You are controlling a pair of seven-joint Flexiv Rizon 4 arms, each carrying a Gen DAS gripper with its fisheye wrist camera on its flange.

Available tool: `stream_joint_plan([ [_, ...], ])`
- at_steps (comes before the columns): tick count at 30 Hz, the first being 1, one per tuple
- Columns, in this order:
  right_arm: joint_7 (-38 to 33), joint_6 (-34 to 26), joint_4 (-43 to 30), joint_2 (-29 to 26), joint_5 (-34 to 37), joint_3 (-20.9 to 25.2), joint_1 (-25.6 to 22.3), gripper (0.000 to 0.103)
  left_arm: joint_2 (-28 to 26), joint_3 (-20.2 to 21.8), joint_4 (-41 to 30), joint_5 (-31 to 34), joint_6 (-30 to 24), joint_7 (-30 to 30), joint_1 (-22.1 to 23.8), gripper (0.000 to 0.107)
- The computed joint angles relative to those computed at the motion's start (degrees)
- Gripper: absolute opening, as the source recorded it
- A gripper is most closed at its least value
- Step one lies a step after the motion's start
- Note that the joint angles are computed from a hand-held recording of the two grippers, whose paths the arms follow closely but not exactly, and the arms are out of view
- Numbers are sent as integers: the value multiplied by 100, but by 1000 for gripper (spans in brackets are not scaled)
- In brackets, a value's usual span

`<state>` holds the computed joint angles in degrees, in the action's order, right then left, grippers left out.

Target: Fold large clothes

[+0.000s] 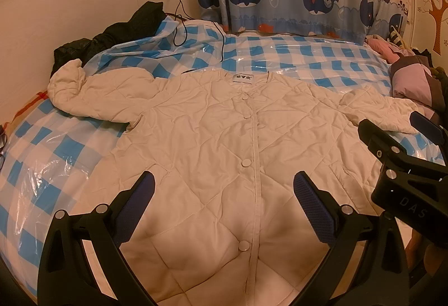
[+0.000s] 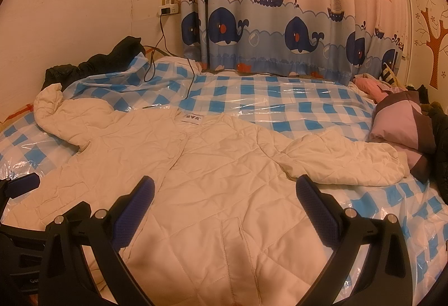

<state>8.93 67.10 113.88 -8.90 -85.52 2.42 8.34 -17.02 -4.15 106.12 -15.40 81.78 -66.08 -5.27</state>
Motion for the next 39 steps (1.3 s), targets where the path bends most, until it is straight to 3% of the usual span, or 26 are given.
stream_joint_plan([
  [33, 69, -25, 36, 38, -86, 12, -17, 97, 5, 14, 9, 28, -4, -26, -5, 96],
  [39, -437, -473, 0, -56, 564, 47, 79, 97, -36, 278, -89, 365, -101, -386, -194, 96],
])
